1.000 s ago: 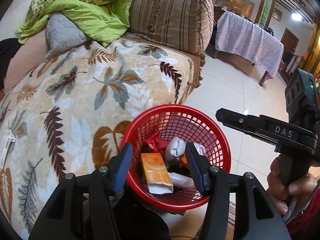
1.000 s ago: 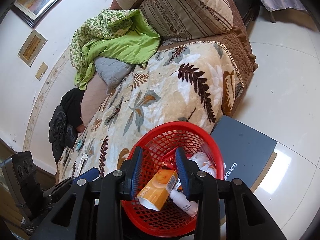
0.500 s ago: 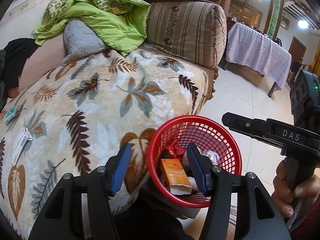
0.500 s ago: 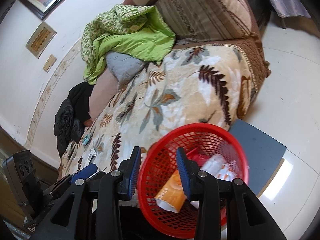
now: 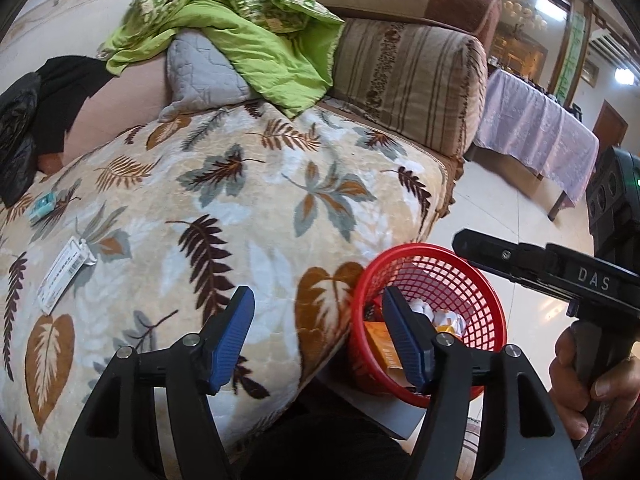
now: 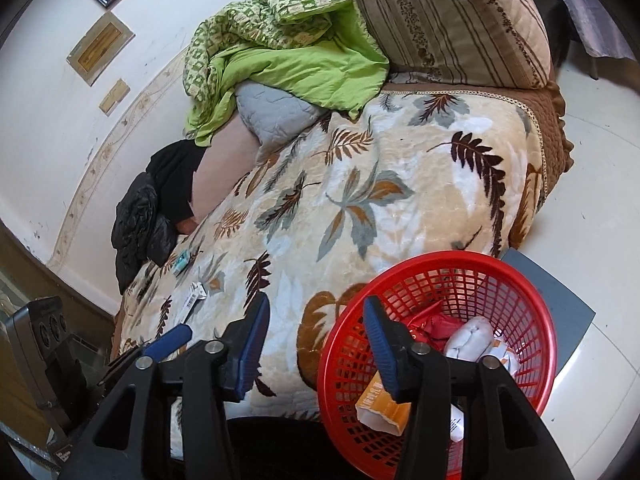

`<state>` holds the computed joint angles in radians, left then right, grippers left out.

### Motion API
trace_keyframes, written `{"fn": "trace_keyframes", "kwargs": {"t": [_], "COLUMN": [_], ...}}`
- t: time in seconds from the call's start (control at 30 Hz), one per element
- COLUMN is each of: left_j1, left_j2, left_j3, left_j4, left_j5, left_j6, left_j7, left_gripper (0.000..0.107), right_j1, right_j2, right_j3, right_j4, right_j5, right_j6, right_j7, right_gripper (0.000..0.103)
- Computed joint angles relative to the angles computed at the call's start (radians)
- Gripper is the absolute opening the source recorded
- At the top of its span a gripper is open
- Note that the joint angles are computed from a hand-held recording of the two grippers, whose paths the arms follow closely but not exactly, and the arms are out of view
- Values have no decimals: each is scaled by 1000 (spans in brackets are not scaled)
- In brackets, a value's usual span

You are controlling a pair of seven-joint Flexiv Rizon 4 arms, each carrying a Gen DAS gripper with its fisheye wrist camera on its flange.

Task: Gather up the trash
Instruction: 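Move both open tools back over the remaining trash on the bed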

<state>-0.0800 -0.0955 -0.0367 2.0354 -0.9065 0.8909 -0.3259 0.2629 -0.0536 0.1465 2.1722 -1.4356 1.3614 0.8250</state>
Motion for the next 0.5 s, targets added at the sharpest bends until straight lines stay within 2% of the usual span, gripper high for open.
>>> {"fn": "trace_keyframes", "kwargs": {"t": [0.27,0.5], "left_j1": [42,97], "left_j2": [-44,-101], "left_j3": [7,12], "left_j4": [-47,-97], "left_j5": [-2,11], "left_j6": [-22,-28], "left_j7": [-38,-70], "left_gripper": [68,70], "right_j1": [39,102], "right_j2": [-46,-139], "right_j3": [3,-23], "right_j4": [-43,-147], "right_j5": [107,205], "right_j6": [-24,-19], "right_j7": [-113,-253], "right_gripper": [59,64]}}
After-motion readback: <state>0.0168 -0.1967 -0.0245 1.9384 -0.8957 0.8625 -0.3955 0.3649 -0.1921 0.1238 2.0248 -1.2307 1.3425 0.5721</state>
